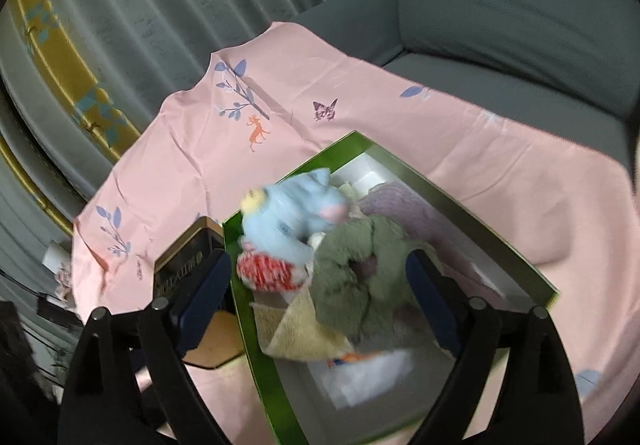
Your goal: Organize soft objects
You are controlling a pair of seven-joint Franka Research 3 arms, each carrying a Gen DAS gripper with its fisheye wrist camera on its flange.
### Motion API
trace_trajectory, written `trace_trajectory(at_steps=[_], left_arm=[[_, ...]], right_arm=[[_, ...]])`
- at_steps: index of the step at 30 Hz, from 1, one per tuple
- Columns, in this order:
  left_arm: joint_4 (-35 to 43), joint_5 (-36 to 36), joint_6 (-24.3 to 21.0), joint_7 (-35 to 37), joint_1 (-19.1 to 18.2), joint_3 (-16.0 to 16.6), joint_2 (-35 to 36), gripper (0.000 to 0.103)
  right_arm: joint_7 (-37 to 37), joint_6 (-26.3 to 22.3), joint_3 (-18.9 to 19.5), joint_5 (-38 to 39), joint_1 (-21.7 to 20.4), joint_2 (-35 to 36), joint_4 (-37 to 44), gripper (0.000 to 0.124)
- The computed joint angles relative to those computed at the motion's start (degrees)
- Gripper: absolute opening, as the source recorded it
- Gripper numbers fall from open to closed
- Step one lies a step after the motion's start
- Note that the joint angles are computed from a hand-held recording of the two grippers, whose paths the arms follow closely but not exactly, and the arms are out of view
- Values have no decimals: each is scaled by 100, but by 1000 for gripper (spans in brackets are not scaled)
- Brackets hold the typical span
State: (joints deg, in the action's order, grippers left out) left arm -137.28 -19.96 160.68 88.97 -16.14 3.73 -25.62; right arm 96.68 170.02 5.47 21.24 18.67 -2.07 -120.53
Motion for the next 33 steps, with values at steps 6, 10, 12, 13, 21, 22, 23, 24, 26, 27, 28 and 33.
trace_trajectory(at_steps=[6,10,12,13,21,22,23,24,26,27,28,33], left_arm=[[-216,908,-347,-812,641,-422,-506,95],[-441,1127,-401,-878,579,-330,-911,95],[-533,1208,-419,-955,566,-299,-1082,95],[-585,1230,-426,-965,539,-262,-1169,95],[-792,1487,-582,-1226,543,-220,-1575,95],[-812,1522,-601,-1238,544,-229,-1610,95],[-833,1566,-606,-1253,555,-246,-1638,95],[-849,1618,-611,-1275,576,-273,-1665,95],[-889,1702,-613,-1324,602,-302,-1721,95],[-906,1708,-603,-1318,571,-274,-1740,95],[-915,1700,-602,-1311,533,-240,-1752,95],[-965,1758,-598,-1299,498,-233,-1806,95]], right_arm=[[2102,-70,427,-2486,-579,-572,-473,97],[2692,11,642,-3011,-814,-1033,-795,100],[2872,87,800,-3159,-939,-1259,-950,102],[2918,110,871,-3196,-986,-1359,-1013,102],[2975,341,1262,-2902,-1073,-2037,-1566,102],[2954,330,1329,-2883,-1114,-2092,-1593,102],[2999,310,1459,-2905,-1229,-2147,-1603,102],[3077,280,1611,-2956,-1382,-2197,-1604,102],[3242,241,1866,-3078,-1645,-2296,-1609,102],[3261,234,1888,-3085,-1663,-2329,-1623,102],[3264,229,1888,-3075,-1656,-2338,-1631,102],[3349,133,1935,-3051,-1678,-2419,-1667,102]])
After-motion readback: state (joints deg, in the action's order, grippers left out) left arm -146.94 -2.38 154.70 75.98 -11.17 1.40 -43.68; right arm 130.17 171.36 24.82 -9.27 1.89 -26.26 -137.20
